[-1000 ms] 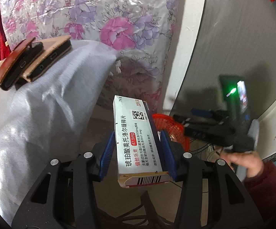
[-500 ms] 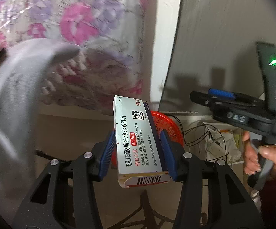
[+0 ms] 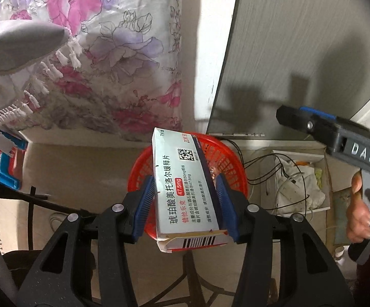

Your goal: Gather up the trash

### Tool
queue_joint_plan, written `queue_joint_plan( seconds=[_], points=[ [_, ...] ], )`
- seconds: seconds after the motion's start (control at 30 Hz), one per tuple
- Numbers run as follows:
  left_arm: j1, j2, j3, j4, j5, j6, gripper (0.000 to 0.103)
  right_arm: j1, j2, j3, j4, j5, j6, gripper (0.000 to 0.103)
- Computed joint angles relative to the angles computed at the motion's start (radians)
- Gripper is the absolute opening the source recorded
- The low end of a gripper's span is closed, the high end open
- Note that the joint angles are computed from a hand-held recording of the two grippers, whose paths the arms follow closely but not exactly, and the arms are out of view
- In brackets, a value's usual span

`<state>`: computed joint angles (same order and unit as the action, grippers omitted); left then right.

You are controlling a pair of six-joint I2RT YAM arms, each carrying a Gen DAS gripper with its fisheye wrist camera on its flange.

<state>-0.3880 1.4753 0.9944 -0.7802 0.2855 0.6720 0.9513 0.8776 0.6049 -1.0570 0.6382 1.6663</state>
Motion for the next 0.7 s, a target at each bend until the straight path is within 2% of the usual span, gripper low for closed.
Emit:
queue_joint_plan(
  seconds=[0.13,0.2,0.3,0.6,0.7],
  points=[
    [-0.018,0.004,0.012,-0.013,-0.001,-0.012,0.051,0.003,-0.006,-0.008,0.006,-0.001,0.006,0.065],
    [-0.021,0.011,0.018,-0.019,-0.002,-0.019,0.057,0.008,-0.005,-0.009,0.005,-0.001,0.011,0.065],
    [-0.009,0.008,0.022,-0.024,-0.001,-0.015,0.06,0.012,-0.008,-0.013,0.011,-0.003,0.013,0.065],
    [0.093,-0.047,0.012,-0.049,-0.019,0.032,0.066,0.016,0.057,0.044,0.03,-0.014,-0.033,0.065],
    [0.152,-0.075,0.027,-0.092,0.011,0.067,0.07,0.027,0.103,0.097,0.01,-0.016,-0.045,0.065]
  ],
)
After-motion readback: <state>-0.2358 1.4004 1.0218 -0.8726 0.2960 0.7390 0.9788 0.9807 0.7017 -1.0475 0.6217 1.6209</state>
